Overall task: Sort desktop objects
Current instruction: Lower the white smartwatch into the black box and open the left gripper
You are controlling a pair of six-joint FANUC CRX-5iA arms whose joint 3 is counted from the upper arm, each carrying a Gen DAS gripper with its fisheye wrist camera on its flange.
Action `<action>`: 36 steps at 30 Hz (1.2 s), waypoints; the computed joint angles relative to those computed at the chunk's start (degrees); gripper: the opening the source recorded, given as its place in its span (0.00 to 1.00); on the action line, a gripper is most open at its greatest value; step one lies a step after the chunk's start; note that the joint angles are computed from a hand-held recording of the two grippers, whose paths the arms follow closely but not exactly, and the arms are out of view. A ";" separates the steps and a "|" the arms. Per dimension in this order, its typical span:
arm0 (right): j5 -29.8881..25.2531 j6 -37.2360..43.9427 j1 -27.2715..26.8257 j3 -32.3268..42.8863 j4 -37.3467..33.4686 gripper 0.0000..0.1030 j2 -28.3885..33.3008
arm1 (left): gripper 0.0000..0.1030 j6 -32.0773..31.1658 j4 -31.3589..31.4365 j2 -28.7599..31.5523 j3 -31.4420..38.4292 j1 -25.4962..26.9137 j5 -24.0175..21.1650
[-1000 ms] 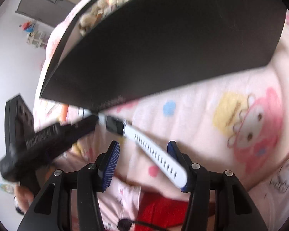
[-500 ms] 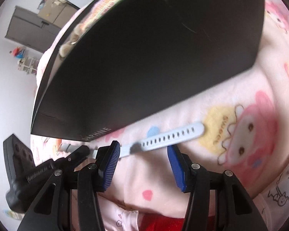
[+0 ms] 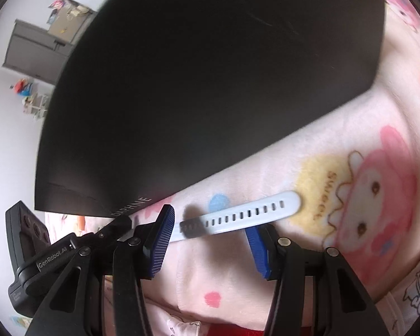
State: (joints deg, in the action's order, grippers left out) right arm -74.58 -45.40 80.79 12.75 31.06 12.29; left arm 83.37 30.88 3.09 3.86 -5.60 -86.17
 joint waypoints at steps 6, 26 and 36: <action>-8.91 8.11 1.69 9.56 1.65 0.13 6.08 | 0.02 -4.43 3.00 -3.66 -1.71 0.97 0.57; -17.46 32.57 -1.97 12.72 18.60 0.06 -0.43 | 0.03 -6.53 8.90 6.04 18.92 -7.47 4.05; -15.97 25.92 -4.12 3.56 10.40 0.19 -7.81 | 0.23 -3.19 1.75 8.83 22.36 -7.16 1.28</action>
State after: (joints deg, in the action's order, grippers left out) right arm -90.55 -19.48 76.68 16.31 41.46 4.48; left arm 80.18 32.62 11.93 26.22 -12.76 -84.89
